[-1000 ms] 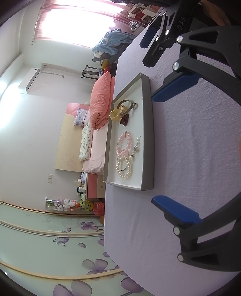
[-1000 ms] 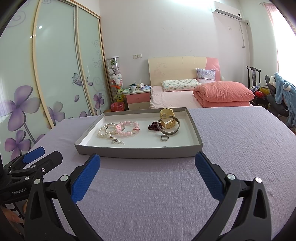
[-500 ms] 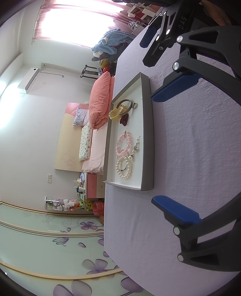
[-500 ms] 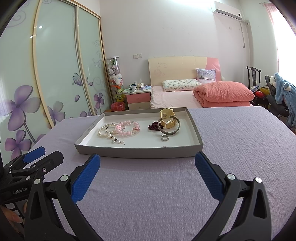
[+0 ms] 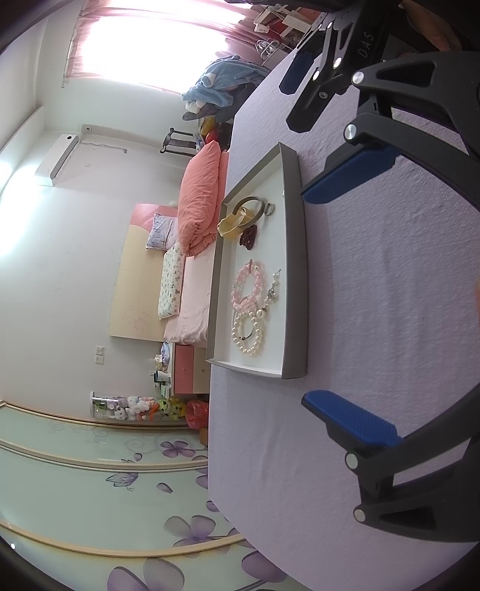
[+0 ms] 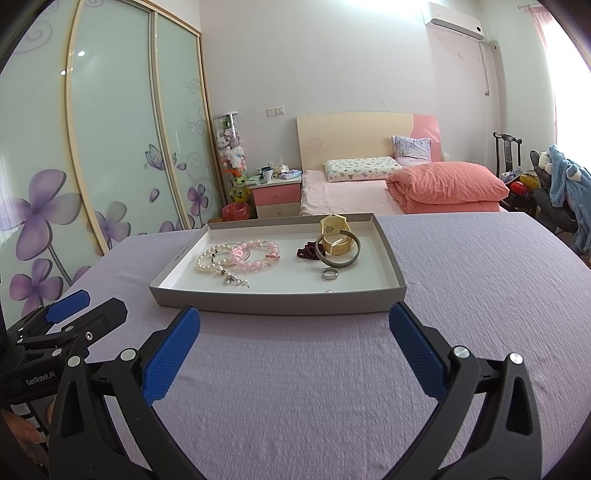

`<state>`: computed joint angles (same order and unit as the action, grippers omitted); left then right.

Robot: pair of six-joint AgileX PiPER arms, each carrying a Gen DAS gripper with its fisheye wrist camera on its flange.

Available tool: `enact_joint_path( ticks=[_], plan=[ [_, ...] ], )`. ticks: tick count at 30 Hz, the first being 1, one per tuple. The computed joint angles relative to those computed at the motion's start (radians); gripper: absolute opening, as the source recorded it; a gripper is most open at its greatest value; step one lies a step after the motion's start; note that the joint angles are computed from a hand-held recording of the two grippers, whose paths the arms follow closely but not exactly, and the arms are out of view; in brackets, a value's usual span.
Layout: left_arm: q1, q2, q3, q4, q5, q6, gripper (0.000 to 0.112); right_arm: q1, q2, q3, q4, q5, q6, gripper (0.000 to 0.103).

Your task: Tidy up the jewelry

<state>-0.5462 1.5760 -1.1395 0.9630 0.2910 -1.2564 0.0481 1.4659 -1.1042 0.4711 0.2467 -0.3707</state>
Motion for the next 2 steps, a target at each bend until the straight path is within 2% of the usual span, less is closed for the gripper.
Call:
enact_joint_path(
  ticks=[2],
  plan=[
    [0.004, -0.001, 0.000, -0.022, -0.002, 0.021, 0.101, 0.000, -0.001, 0.001, -0.002, -0.001, 0.002, 0.102]
  ],
)
